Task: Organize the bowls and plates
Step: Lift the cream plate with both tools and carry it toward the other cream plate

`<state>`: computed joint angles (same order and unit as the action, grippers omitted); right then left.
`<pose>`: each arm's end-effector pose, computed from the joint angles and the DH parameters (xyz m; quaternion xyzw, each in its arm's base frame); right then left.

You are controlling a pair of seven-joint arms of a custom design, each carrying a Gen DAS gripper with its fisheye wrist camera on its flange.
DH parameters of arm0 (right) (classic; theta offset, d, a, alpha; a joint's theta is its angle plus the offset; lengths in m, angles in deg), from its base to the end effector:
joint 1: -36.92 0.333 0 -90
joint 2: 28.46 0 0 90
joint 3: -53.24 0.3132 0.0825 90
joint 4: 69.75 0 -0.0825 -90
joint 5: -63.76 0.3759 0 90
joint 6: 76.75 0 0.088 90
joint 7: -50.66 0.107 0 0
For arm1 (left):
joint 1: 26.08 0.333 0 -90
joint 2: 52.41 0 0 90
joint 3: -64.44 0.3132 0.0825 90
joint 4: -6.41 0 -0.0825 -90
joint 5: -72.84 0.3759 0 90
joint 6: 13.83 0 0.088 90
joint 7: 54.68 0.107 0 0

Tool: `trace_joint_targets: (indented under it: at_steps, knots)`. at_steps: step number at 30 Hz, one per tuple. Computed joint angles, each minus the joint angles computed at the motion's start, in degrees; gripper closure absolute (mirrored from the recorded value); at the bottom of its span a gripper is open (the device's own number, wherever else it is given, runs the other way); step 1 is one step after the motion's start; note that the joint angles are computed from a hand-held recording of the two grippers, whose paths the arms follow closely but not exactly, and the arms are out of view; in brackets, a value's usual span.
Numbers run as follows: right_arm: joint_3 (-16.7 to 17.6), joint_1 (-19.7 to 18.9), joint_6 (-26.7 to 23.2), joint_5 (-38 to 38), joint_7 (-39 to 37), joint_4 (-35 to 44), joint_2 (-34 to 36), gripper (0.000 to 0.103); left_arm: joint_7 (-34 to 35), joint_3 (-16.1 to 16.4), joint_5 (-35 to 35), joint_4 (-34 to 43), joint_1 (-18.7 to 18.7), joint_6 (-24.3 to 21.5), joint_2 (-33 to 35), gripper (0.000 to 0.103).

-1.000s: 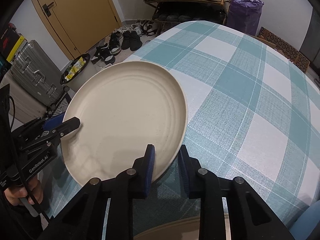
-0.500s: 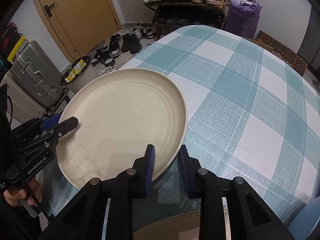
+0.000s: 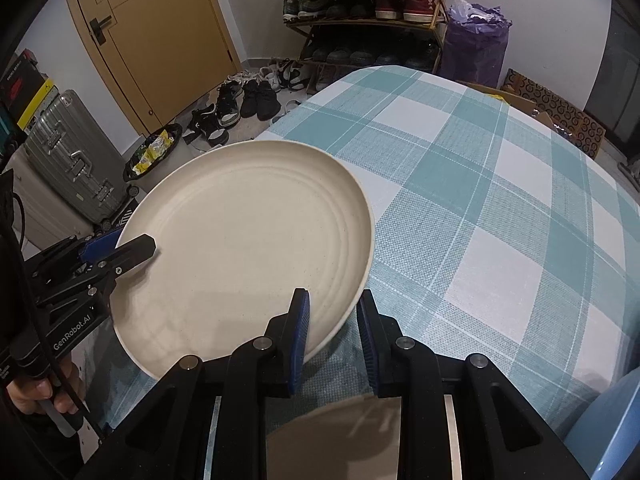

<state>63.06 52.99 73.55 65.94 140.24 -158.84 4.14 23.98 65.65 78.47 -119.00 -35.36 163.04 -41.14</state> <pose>0.6667 0.2964 0.3779 -0.8005 0.5419 -0.0875 0.2406 0.5889 -0.0921 0.3819 -0.6503 0.6775 -0.2678 0.2156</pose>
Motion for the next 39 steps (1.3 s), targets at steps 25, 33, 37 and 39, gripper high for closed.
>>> trace_joint_targets:
  at_steps: [25,33,37,39]
  knots:
    - [-0.96,-2.10,10.07,0.94,1.58,-20.39,-16.28,0.078,-7.90,-1.42,10.13,-3.96,-2.03,2.57,-6.13,0.075]
    - [-1.99,-2.41,12.45,1.53,2.34,-27.27,-21.75,0.078,-7.54,-4.31,10.61,-4.90,-1.24,2.94,-7.42,0.075]
    - [-2.71,-2.44,13.23,1.69,2.72,-30.16,-23.96,0.078,-8.01,-5.11,11.43,-5.15,-1.45,2.84,-7.76,0.075]
    - [-3.08,-2.35,13.68,1.65,3.13,-31.52,-24.99,0.078,-8.00,-5.56,11.35,-5.29,-1.42,2.86,-7.89,0.075]
